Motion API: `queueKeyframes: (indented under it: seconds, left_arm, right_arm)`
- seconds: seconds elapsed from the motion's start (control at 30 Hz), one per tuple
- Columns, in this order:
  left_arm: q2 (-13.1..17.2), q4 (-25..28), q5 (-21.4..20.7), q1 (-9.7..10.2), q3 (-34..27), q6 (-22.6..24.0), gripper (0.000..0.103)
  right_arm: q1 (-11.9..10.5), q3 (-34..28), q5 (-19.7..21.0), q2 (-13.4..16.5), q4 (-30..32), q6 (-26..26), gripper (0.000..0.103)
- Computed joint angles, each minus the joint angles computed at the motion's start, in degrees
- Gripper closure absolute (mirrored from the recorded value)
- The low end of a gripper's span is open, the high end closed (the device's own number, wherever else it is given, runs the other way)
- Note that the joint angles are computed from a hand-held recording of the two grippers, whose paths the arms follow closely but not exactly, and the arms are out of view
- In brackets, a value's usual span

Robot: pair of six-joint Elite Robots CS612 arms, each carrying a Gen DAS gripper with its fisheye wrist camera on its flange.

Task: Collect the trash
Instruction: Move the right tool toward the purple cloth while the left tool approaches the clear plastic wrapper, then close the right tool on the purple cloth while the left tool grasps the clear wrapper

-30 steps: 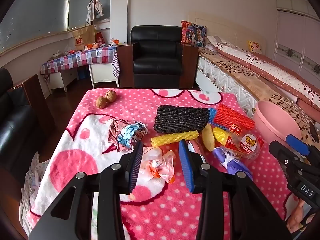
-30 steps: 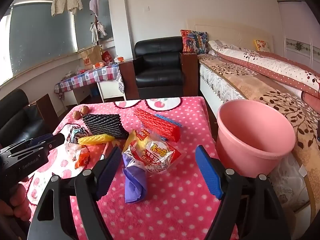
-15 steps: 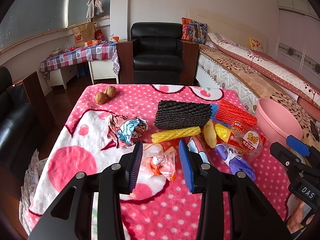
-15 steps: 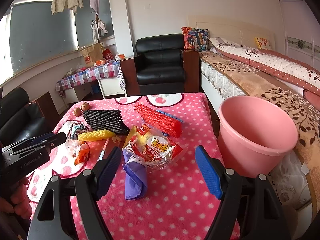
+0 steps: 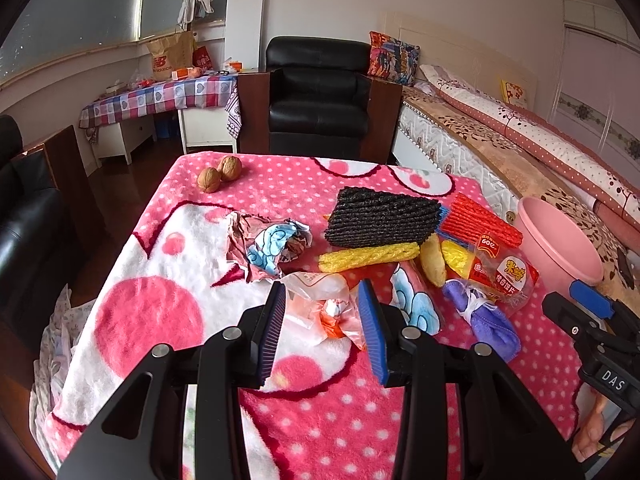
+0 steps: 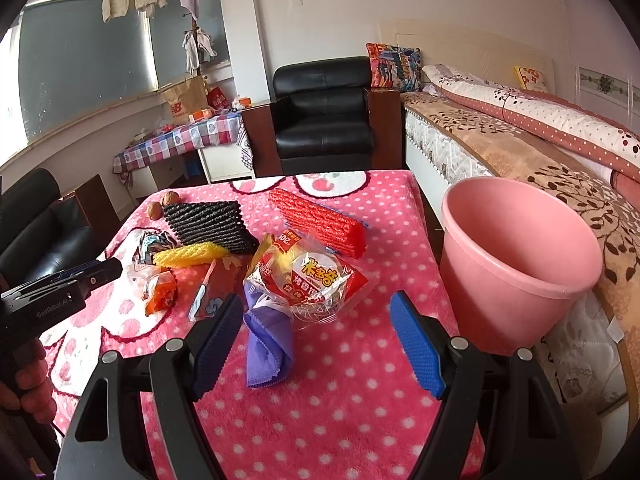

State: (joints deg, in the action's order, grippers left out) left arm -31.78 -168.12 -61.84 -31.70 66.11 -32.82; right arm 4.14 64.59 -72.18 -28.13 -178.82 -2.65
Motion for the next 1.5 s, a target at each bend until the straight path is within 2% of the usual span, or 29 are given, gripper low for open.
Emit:
queueKeyframes:
  seconds: [0.07, 0.2, 0.37, 0.47, 0.57, 0.67, 0.87, 1.03, 1.1, 1.2, 1.27, 1.33, 1.37, 1.43, 1.5]
  left_arm:
    - [-0.39, -1.44, -1.79, 0.35, 1.02, -0.31, 0.065]
    - [-1.17, -2.87, -2.98, 0.58, 3.01, -1.14, 0.065]
    - [-1.81, -0.84, -3.24, 0.59, 4.37, -1.66, 0.065]
    - [-1.80, 1.18, -2.71, 0.88, 4.34, -3.64, 0.065]
    - [-1.92, 0.48, -6.43, 1.81, 3.98, -7.60, 0.065]
    - [-1.47, -0.47, -9.15, 2.25, 2.53, -8.79, 0.065]
    - [-0.49, 1.89, -6.72, 2.35, -0.19, -8.19, 0.065]
    - [0.57, 5.75, -10.05, 3.49, -1.94, -8.16, 0.065]
    - [1.03, 5.77, -10.57, 3.56, -2.28, -8.05, 0.065]
    - [1.24, 4.61, -11.47, 3.47, -2.10, -6.93, 0.065]
    - [1.26, 4.13, -11.28, 3.35, -2.03, -6.14, 0.065]
    - [1.16, 3.28, -11.21, 3.25, -1.71, -5.59, 0.078]
    - [0.98, 2.97, -11.14, 3.16, -1.38, -5.46, 0.079]
    - [0.62, 1.94, -11.15, 3.03, -0.65, -5.14, 0.085]
    - [0.09, 1.26, -10.92, 2.84, 0.15, -4.73, 0.088]
  right_arm:
    - [-0.05, -0.13, 0.80, 0.04, 1.16, -0.24, 0.032]
    - [0.04, -0.25, 2.41, 0.08, 3.01, -1.37, 0.033]
    - [0.35, -0.77, 3.92, 0.35, 5.58, -3.91, 0.038]
    - [0.45, -1.65, 4.40, 0.73, 7.67, -4.75, 0.040]
    - [0.46, -2.49, 4.78, 1.02, 9.06, -4.80, 0.040]
    - [0.50, -3.29, 5.31, 1.31, 9.72, -4.85, 0.040]
    - [0.46, -4.47, 5.94, 1.71, 12.67, -5.14, 0.041]
    - [0.33, -6.21, 6.85, 2.36, 17.21, -4.83, 0.041]
    - [0.35, -7.04, 7.06, 2.65, 19.28, -4.89, 0.043]
    - [0.46, -7.85, 6.83, 2.97, 21.09, -5.14, 0.051]
    - [0.45, -8.29, 7.08, 3.17, 22.13, -5.36, 0.063]
    - [0.33, -8.52, 8.11, 3.32, 22.85, -5.48, 0.072]
    - [0.29, -8.44, 8.58, 3.32, 22.84, -5.44, 0.076]
    - [0.29, -7.81, 8.64, 3.02, 22.19, -5.72, 0.078]
    - [0.21, -7.16, 9.39, 2.67, 21.73, -6.04, 0.079]
